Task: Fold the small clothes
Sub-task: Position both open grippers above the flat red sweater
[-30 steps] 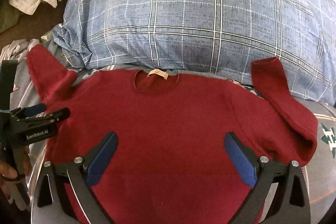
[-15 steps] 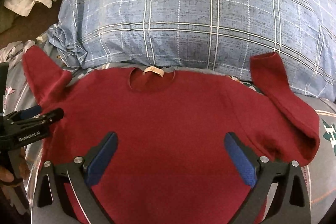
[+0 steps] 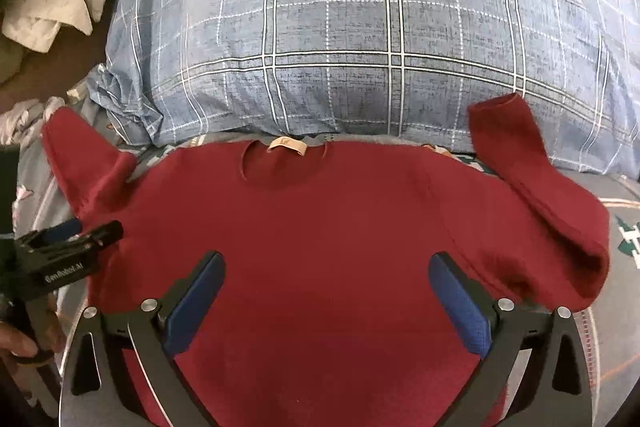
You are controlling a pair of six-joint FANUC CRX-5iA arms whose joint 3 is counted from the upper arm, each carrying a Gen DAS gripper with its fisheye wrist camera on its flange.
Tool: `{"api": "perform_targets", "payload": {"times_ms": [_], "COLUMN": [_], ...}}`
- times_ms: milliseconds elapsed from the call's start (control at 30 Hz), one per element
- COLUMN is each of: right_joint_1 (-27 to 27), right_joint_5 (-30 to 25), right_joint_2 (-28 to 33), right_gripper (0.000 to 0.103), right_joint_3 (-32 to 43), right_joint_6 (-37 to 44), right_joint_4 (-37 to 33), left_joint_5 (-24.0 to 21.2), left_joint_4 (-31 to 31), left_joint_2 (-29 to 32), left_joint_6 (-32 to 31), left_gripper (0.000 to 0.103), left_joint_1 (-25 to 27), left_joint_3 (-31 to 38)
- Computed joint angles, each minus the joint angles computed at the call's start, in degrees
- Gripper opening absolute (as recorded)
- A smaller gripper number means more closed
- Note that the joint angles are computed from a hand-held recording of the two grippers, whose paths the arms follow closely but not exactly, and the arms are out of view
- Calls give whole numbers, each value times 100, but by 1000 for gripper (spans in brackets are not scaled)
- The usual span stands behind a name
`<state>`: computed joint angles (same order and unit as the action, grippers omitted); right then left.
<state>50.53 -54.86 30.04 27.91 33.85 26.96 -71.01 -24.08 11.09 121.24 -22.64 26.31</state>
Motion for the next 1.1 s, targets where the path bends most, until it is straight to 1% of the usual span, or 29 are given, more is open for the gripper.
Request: {"api": "perform_targets", "payload": {"times_ms": [67,300,467,667,833,967,1100], "right_joint_1": [-9,21,60,32,30,49,63], "right_joint_5": [-43,-63,-51,-179,-168,-335,-429], "right_joint_2": [24,78,93,183,176,291,355], "right_gripper": [102,101,101,101,101,100,94], "right_joint_3": [51,82,61,216,189,348,448], "right_joint_6": [26,111,128,255,234,416,539], "right_joint_4": [-105,-88,39,-113,-110,-119,-137], "left_joint_5": [20,53,70,37,35,46,71], "left_joint_4": [14,74,95,76,78,92,131], "left_joint_2": [-13,-30,-36,-1,1,-5,-31], "left_joint_6": [13,-17,6,19,19,16,32], "left_gripper": [87,87,87,87,87,87,87], "left_joint_1": [5,57,76,63,63,67,98], "left_joint_3": [-17,-49,-65,-27,-26,-31,-64]}}
